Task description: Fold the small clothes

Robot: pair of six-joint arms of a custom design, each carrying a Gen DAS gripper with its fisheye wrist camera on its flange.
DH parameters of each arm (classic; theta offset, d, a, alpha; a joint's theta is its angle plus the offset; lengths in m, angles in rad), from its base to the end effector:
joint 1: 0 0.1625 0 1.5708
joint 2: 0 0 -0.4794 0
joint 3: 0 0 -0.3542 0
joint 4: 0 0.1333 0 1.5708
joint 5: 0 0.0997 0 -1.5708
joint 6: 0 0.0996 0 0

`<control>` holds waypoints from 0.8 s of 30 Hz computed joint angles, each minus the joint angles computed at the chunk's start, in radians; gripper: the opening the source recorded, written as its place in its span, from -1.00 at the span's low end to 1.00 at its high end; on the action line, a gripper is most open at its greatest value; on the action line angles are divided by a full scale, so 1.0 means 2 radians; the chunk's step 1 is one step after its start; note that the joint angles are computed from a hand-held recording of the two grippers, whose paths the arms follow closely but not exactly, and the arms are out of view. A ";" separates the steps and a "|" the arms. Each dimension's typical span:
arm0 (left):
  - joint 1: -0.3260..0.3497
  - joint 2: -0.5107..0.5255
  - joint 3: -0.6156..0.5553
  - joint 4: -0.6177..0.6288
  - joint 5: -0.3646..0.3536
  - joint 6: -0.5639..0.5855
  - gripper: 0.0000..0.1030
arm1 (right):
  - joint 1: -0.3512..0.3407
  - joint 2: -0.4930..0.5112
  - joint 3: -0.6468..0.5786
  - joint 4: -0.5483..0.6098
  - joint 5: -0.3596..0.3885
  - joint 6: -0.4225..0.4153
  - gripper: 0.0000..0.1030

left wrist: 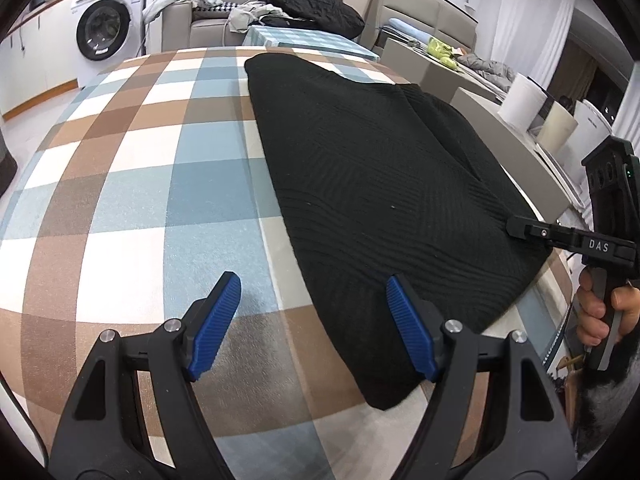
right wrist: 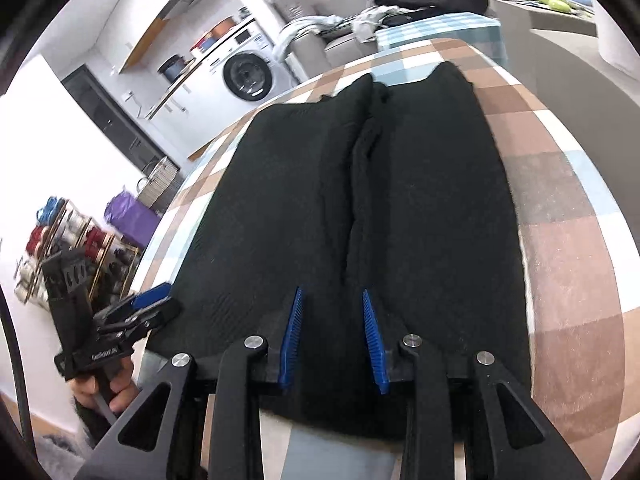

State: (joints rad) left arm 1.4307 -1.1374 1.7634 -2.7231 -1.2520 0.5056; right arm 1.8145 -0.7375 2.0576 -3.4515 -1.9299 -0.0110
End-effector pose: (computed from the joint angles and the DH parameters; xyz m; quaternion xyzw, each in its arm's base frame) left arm 0.0760 -0.6390 0.3583 0.2633 0.9172 -0.2247 0.1974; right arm 0.2346 -0.5360 0.1158 0.0711 -0.9441 0.2903 0.1389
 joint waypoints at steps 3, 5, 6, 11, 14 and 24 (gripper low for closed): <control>-0.004 -0.003 0.009 -0.002 0.003 0.015 0.42 | 0.003 0.001 0.018 -0.017 0.000 -0.001 -0.40; -0.005 -0.003 0.013 -0.006 0.004 0.021 0.42 | 0.004 0.005 0.032 -0.045 0.001 -0.001 -0.41; -0.005 -0.003 0.014 -0.004 0.005 0.022 0.42 | 0.000 0.008 0.031 -0.053 0.003 -0.005 -0.50; -0.006 -0.007 0.016 -0.005 0.002 0.020 0.42 | 0.019 0.015 0.032 -0.103 -0.001 -0.038 -0.85; -0.005 -0.009 0.014 0.002 -0.006 0.019 0.42 | 0.036 0.008 0.035 -0.108 -0.018 -0.055 -0.85; -0.007 -0.013 0.021 0.016 -0.011 0.050 0.43 | 0.007 -0.010 0.007 0.009 -0.006 -0.040 -0.10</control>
